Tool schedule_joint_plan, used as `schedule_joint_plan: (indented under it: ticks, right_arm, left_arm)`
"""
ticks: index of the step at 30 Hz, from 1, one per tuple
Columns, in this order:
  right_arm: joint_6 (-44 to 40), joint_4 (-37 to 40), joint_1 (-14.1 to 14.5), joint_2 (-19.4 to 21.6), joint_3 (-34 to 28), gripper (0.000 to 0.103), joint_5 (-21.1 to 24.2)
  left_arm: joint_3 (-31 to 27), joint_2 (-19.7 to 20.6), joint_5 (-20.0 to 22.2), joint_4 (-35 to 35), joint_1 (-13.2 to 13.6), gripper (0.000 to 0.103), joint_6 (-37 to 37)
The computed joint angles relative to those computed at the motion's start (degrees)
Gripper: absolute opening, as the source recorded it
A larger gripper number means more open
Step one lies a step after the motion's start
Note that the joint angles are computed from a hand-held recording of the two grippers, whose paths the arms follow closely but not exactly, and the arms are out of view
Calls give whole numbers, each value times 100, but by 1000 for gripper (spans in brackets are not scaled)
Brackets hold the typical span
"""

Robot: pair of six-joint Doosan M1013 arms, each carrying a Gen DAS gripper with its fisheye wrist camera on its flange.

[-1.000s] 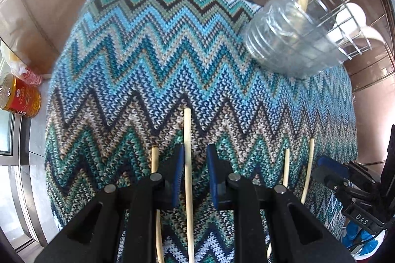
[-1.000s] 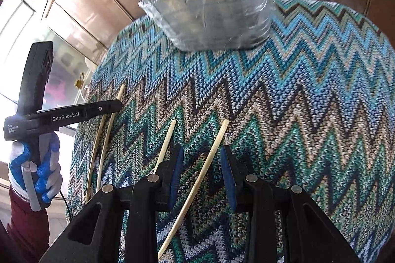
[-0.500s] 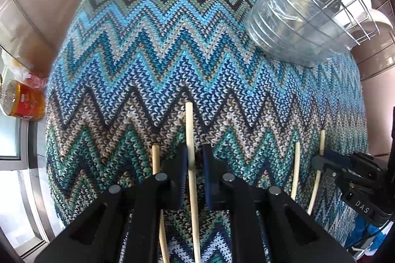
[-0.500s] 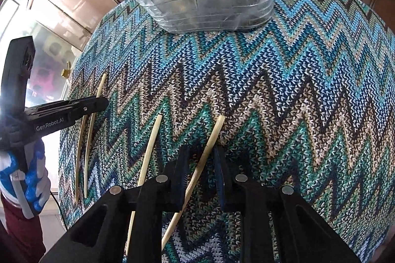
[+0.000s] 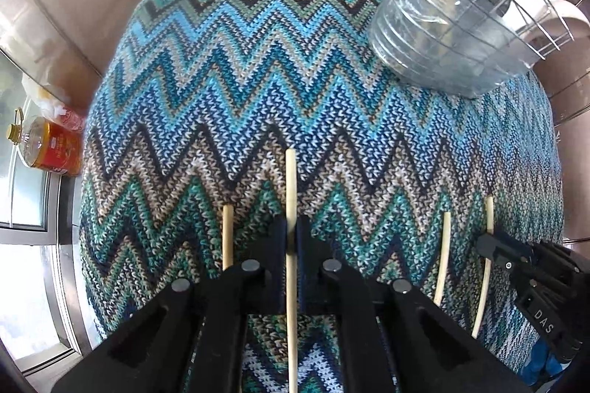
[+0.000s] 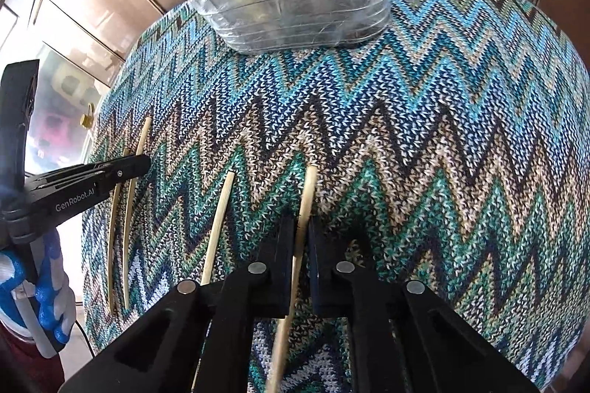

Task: Organize utensils
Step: 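Grasp a bamboo chopstick with left tool while right tool grasps another chopstick, then lift both chopsticks up over the wire holder with both tools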

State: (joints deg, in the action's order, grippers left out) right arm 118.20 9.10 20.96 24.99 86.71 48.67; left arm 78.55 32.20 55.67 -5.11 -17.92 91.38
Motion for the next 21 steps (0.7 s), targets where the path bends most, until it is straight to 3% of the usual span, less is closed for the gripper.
schedule_joint_plan:
  ticks: [10, 21]
  right_arm:
    - [-164, 293, 20, -612, 578, 5, -733]
    - [236, -436, 297, -1441, 1129, 5, -1723]
  left_arm:
    - [555, -625, -337, -175, 96, 4, 101]
    - [1320, -1609, -1013, -1052, 387, 4, 955]
